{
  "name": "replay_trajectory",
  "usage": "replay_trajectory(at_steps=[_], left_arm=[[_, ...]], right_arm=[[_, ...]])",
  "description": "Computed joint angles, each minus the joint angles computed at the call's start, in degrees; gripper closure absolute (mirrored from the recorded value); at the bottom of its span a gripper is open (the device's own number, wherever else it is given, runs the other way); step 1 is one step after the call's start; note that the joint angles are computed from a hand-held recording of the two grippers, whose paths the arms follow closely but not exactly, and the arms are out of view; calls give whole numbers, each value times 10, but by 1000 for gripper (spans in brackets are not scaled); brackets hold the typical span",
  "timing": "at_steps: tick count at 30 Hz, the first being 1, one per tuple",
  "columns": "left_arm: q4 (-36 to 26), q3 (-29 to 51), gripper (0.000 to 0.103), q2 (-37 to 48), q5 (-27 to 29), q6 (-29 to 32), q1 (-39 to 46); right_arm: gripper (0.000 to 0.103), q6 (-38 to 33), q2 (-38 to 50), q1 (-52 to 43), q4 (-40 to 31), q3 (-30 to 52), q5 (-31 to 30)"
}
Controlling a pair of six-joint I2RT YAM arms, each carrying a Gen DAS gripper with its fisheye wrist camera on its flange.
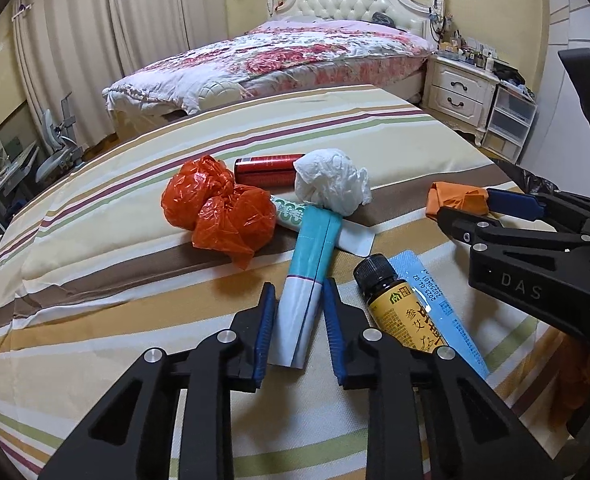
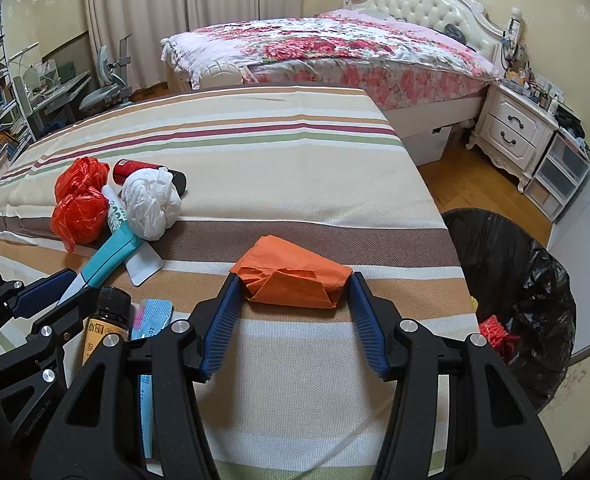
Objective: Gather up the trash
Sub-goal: 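Grasp the blue-and-white tube with the left tool while the right tool holds the cloth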
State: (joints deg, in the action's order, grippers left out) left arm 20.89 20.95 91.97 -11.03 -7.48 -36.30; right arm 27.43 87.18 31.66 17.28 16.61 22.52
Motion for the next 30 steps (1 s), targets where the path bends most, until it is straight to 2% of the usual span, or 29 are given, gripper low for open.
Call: replay_trajectory(at_steps=[3, 8, 10, 11, 12, 16, 17, 21, 26, 30], left_arm=[[2, -5, 82, -5, 7, -10, 13], [-2, -1, 81, -3, 6, -33, 24], [-8, 5, 72, -2, 8, -37, 27], [-14, 10, 59, 2, 6, -41, 30], [-18, 15, 52, 5, 6, -46, 33], [-23, 25, 51, 8, 25, -55, 52], [-22, 25, 52, 9, 24, -53, 51], [-9, 16, 76, 7, 8, -41, 34], [-5, 12, 83, 4, 16, -41, 37], [1, 7, 84, -1, 35, -48, 49]], right_arm=[[49, 1, 0, 1, 1, -1, 0], [49, 1, 1, 1, 3, -1, 0], [49, 1, 2, 1, 3, -1, 1], [49, 2, 2, 2, 3, -2, 1], [49, 2, 3, 2, 4, -1, 2], [49, 1, 3, 2, 3, 0, 2], [49, 1, 4, 2, 4, 0, 2], [49, 1, 4, 2, 5, 0, 3], [49, 2, -2, 3, 0, -1, 4], [50, 0, -6, 0, -5, 0, 4]])
